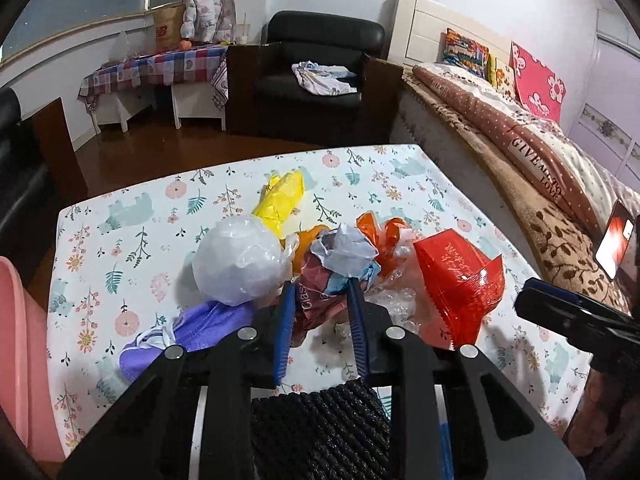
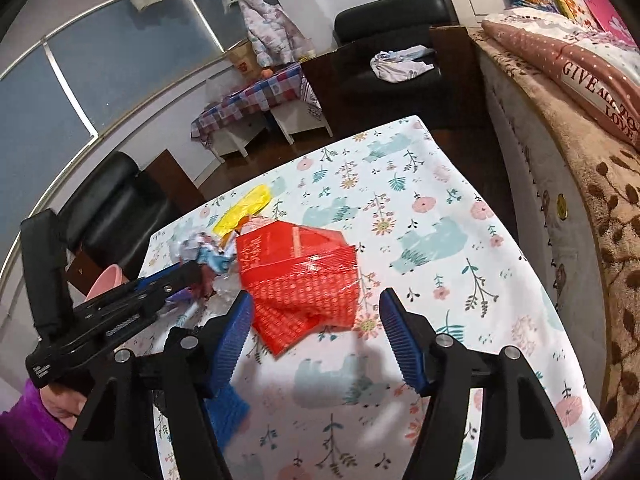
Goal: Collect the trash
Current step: 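Grasp the crumpled candy wrappers with the left gripper while the right gripper grasps the red bag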
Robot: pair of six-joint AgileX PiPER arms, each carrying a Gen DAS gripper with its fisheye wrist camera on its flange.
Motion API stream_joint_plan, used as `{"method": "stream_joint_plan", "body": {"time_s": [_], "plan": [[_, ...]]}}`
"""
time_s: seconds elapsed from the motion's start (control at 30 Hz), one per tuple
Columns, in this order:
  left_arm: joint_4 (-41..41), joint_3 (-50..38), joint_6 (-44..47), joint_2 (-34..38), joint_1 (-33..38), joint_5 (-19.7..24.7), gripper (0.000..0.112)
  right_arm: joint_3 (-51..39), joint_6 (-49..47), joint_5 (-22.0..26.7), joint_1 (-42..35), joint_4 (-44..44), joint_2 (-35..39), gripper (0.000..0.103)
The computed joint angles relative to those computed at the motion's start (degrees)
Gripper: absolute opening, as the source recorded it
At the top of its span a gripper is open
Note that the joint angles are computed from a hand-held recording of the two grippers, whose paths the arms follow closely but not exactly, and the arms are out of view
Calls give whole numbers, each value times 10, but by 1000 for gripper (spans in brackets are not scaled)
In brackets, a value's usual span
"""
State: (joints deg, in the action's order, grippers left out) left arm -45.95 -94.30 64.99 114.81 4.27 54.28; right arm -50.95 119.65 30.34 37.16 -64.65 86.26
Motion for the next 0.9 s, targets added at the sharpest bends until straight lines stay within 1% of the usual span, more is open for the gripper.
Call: {"method": "stream_joint_plan", "body": {"time_s": [0.17, 0.27, 0.4, 0.47, 0.53, 0.57, 0.63, 0.77, 0.8, 0.83, 0.9], "plan": [[-21, 17, 16, -19, 18, 16, 25, 5, -3, -46, -33, -3, 7, 65], [-32, 29, 29, -32, 31, 25, 25, 8, -1, -94, -64, -12, 15, 65], [-37, 30, 26, -38, 47, 43, 25, 0, -10, -135, -91, -14, 33, 65], [-38, 33, 26, -40, 53, 47, 25, -4, -14, -155, -98, -12, 39, 63], [-39, 35, 25, -42, 60, 52, 25, -8, -12, -160, -94, -18, 41, 50], [-39, 35, 25, -43, 63, 54, 25, -12, -30, -159, -89, -5, 43, 48], [-41, 38, 25, -45, 69, 58, 25, -19, -43, -144, -76, 8, 44, 36], [-48, 44, 29, -50, 78, 62, 25, -21, -32, -118, -49, 2, 35, 23], [-50, 44, 31, -51, 82, 66, 25, -19, -25, -115, -44, -4, 32, 17], [-52, 44, 32, -52, 84, 68, 25, -17, -22, -115, -40, -5, 28, 14], [-56, 45, 35, -54, 89, 73, 25, -15, -16, -109, -32, -10, 23, 11]]}}
